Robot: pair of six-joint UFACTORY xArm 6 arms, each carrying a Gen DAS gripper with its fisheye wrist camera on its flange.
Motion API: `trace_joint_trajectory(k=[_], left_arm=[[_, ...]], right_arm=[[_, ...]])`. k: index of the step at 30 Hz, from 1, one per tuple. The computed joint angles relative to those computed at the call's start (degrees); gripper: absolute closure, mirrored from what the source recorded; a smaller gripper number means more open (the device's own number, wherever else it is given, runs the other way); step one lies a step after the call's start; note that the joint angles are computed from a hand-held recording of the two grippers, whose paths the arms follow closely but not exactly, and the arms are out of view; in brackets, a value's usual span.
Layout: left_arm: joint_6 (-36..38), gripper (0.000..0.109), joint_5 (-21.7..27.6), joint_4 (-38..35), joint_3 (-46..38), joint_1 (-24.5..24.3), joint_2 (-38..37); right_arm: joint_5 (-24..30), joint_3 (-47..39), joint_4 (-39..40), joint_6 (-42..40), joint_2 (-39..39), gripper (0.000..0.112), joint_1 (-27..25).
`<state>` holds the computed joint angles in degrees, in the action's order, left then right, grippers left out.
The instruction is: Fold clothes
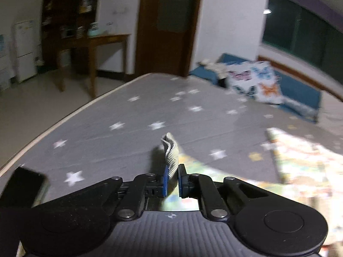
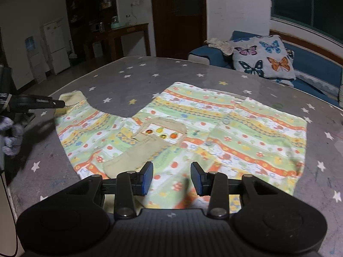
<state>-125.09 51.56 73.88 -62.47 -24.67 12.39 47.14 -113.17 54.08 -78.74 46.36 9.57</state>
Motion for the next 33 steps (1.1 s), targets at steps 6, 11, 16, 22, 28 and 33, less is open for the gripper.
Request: trace_joint_trajectory(k=[6,11,16,22,28,33], left_arm=[[3.95,0.099,-5.46,5.92,-9.47,-2.62,3.87],[9.05,0.1,-12.35,8.11,-21.91,-3.65,11.49],[18.11,0.1,-18.17,4.56,-37.75,-4.56,22.06],[31.84,0.1,-23.91,-4.69,-53.23,-5.34,33.7],[44.05,0.094,-27.56,-14.66,-58.57,-6.62,39.52],[43.25,0.081,-30.78,-12.5,-52.51,-6.22,36.62]], right_arm=[[-0.55,-1.81,0.93,1.94,1.33,0.074,-2.14],[-0.79,-2.45,2.13,2.5,1.88,0.074,-4.1],[-0.77,-3.83,3.33,3.68,2.92,0.074,-6.23],[-0.97,-5.54,3.38,6.01,4.3,0.074,-8.46],[-1.52,-8.0,2.44,8.71,6.22,0.074,-9.46],[-1.52,-9.35,2.17,9.8,7.09,0.074,-9.37]])
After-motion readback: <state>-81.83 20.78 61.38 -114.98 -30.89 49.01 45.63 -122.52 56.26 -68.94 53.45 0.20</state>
